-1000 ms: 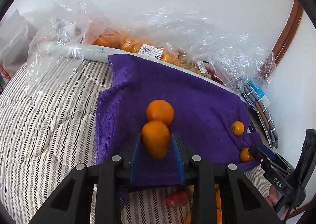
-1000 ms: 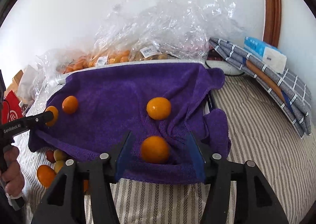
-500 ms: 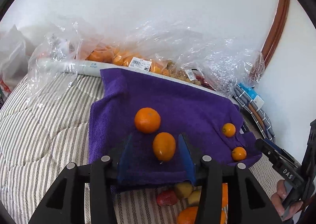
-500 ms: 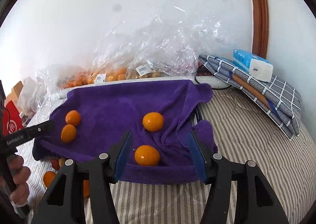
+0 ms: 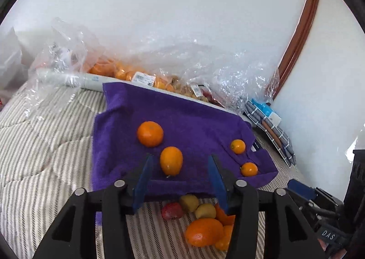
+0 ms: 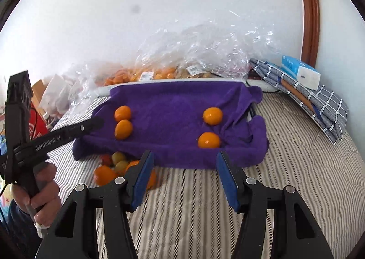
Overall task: Organize fruits
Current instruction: 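Open both grippers to release the oranges and lift away from the towel, then grasp a large stemmed orange from the cluster with the right gripper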
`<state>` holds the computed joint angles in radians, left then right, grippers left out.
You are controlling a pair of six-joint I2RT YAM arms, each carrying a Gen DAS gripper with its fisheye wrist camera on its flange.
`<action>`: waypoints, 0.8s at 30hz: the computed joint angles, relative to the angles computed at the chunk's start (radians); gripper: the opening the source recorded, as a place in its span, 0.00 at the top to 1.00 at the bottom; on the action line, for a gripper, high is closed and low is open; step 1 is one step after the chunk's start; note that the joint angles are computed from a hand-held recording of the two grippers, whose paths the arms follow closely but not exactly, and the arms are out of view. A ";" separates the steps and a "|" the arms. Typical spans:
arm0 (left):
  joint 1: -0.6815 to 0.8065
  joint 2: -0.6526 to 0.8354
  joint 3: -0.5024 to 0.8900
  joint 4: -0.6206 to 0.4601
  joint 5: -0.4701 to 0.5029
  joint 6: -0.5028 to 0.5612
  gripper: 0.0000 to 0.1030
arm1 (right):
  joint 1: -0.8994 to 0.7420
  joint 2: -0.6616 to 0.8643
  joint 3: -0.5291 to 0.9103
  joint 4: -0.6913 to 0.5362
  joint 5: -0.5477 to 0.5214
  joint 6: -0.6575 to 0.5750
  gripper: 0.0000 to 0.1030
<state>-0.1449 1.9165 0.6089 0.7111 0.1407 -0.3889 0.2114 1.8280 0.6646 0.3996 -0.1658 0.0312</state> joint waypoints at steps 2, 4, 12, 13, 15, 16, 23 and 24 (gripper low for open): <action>0.010 -0.017 -0.035 0.014 0.004 0.004 0.51 | 0.018 -0.008 -0.015 -0.003 0.009 0.009 0.45; 0.020 -0.042 -0.076 0.016 0.012 0.015 0.51 | 0.033 -0.012 -0.024 -0.009 0.015 0.015 0.45; 0.060 -0.122 -0.168 -0.042 -0.037 0.056 0.49 | 0.076 -0.005 -0.043 -0.014 0.040 0.032 0.45; 0.069 -0.127 -0.181 -0.035 -0.028 0.055 0.49 | 0.081 0.002 -0.042 -0.011 0.043 0.036 0.45; 0.090 -0.125 -0.190 -0.027 -0.002 0.040 0.48 | 0.090 0.020 -0.027 -0.021 0.043 0.046 0.45; 0.093 -0.122 -0.186 -0.034 -0.001 0.038 0.48 | 0.091 0.028 -0.018 -0.028 0.041 0.051 0.45; 0.132 -0.112 -0.170 -0.055 0.025 -0.002 0.48 | 0.127 0.108 0.043 -0.040 0.038 0.091 0.45; 0.138 -0.112 -0.171 -0.054 0.032 -0.006 0.48 | 0.135 0.119 0.052 -0.042 0.042 0.096 0.45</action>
<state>-0.0066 1.8045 0.4380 0.6568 0.1723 -0.3950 0.3459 1.9468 0.7170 0.3572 -0.1241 0.1271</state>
